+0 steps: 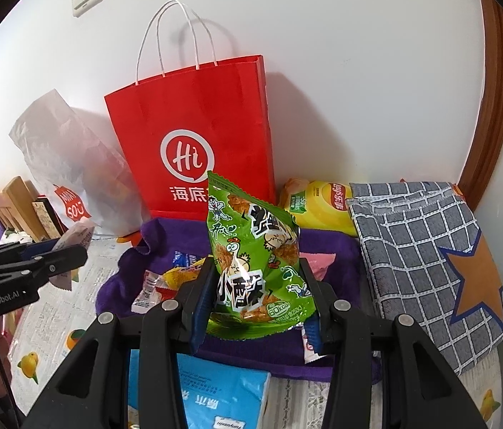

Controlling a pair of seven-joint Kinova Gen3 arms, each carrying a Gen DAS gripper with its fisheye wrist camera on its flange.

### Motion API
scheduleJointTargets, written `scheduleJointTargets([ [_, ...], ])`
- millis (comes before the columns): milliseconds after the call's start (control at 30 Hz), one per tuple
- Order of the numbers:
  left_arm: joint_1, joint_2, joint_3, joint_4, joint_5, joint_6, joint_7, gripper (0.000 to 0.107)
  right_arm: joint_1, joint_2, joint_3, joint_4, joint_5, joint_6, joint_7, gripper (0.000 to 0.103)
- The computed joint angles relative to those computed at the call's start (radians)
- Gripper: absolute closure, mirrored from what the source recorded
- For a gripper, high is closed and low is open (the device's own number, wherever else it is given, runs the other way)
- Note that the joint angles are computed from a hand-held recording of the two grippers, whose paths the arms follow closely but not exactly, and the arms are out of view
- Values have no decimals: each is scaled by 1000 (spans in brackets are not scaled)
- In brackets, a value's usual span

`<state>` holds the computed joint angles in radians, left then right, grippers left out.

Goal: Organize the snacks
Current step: 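Carry the pink pastry packet in the left gripper over the towel while the right carries the green bag there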

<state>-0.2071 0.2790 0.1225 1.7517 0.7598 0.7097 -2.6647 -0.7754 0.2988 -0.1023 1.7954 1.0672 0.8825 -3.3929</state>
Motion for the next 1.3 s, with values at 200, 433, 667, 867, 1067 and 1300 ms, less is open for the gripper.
scheduleJointTargets([
  [200, 5, 35, -4, -42, -29, -6, 51, 74, 27, -2, 13, 13, 2, -14, -1, 60],
  [433, 6, 73, 15, -75, -62, -19, 99, 74, 58, 4, 23, 23, -2, -34, 2, 60],
  [667, 26, 119, 41, -111, -104, -26, 147, 74, 86, 25, 37, 14, -26, -78, 46, 60],
  [867, 37, 148, 61, -128, -131, -36, 167, 74, 97, 56, 53, -6, -69, -122, 121, 60],
  [1067, 58, 186, 59, -154, -179, -37, 227, 74, 92, 78, 78, -16, -105, -161, 178, 60],
  [1300, 84, 223, 58, -177, -252, -41, 295, 74, 99, 107, 104, -20, -160, -248, 251, 60],
])
